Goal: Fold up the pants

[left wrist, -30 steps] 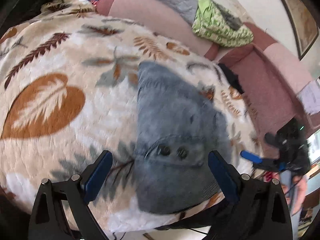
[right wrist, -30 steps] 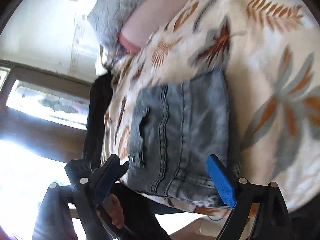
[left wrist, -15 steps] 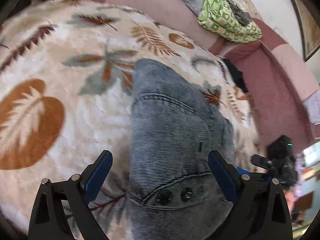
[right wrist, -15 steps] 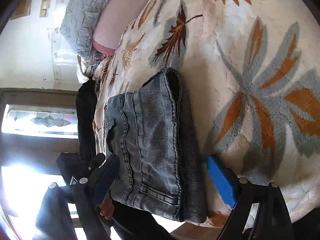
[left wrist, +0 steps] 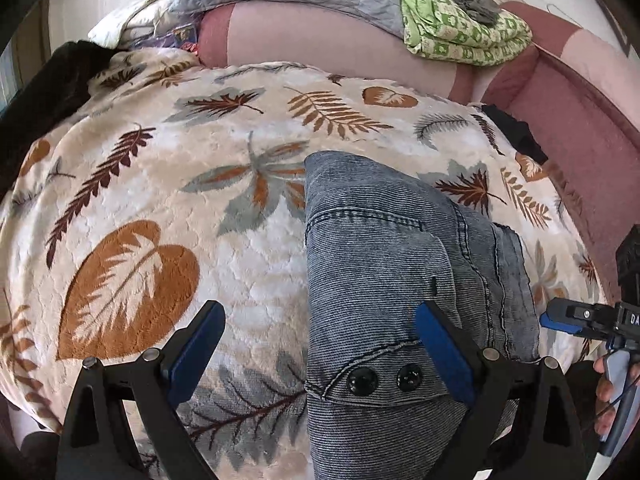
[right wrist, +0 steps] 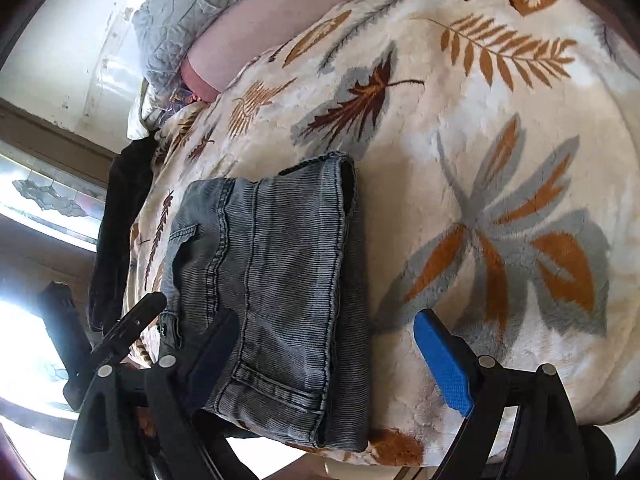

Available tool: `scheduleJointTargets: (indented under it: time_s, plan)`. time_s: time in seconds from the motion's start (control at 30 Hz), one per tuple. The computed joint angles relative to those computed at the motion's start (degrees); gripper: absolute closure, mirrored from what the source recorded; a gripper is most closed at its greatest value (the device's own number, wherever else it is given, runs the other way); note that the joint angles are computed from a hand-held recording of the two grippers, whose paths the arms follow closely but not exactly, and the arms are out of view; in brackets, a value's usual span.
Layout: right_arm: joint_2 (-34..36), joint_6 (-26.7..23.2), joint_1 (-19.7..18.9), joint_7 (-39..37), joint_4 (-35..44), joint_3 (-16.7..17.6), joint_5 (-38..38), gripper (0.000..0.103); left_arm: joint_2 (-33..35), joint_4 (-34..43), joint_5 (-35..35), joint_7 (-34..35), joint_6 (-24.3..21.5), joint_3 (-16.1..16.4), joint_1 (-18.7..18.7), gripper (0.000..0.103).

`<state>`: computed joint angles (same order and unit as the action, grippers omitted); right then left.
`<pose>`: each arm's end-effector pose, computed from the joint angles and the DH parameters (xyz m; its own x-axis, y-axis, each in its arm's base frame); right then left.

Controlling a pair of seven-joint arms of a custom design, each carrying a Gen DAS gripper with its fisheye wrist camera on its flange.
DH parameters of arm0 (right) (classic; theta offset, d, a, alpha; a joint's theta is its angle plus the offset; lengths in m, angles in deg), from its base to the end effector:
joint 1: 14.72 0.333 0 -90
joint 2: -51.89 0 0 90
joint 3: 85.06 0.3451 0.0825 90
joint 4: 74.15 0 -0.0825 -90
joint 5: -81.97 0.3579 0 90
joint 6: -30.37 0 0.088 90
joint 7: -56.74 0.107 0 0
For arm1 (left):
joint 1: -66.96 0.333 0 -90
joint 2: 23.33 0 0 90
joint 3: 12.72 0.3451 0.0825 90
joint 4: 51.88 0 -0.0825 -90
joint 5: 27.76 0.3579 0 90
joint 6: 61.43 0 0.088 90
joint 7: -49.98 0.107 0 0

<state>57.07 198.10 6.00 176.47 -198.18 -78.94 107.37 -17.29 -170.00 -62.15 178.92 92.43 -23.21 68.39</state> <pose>0.5254 0.2337 0.4733 -0.2721 -0.7775 -0.5670 -0.8075 0.5049 -0.3049 0.5829 -0.0713 0.4815 -0.3910 -0.9078 0.1517 -0.7778 0.2378 -0.5818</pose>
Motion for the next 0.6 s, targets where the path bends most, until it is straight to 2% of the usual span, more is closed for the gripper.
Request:
scheduleJointTargets:
  time_s: [0.13, 0.3, 0.33, 0.4, 0.43, 0.5, 0.53, 0.6]
  plan:
    - [0.36, 0.78, -1.03, -5.13, 0.15, 1.35, 6.96, 0.012, 0.03, -0.16, 1.36, -0.58, 0.97, -0.04, -0.35, 0.007]
    - [0.19, 1.09, -0.76, -6.28, 0.09, 1.17, 8.91, 0.012, 0.07, -0.11, 2.59, -1.11, 1.54, -0.23, -0.40, 0.007]
    - [0.05, 0.95, -0.69, -6.37, 0.10, 1.16, 9.07, 0.012, 0.10, 0.34, 1.42, -0.20, 0.34, -0.33, 0.00, 0.007]
    - [-0.29, 0.74, -1.34, -10.99, 0.38, 2.24, 14.37, 0.012, 0.25, 1.59, -2.20, 2.13, -3.43, -0.44, 0.94, 0.007]
    - [-0.49, 0.59, -1.77, -14.75, 0.63, 2.90, 18.59, 0.012, 0.67, 2.84, -4.17, 3.06, -6.77, -0.25, 1.57, 0.007]
    - [-0.70, 0.72, -1.78, -17.40, 0.66, 2.76, 22.27, 0.012, 2.52, 6.53, -7.09, 3.65, -15.20, 0.37, 3.02, 0.007]
    - [-0.63, 0.83, -1.76, -18.40, 0.77, 2.66, 23.89, 0.012, 3.48, 8.08, -7.57, 2.85, -17.97, 0.60, 3.42, 0.007]
    - [0.15, 0.52, -2.59, -24.93, 1.91, 3.27, 33.03, 0.012, 5.08, 10.29, -7.68, 2.43, -20.64, 0.51, 3.77, 0.007]
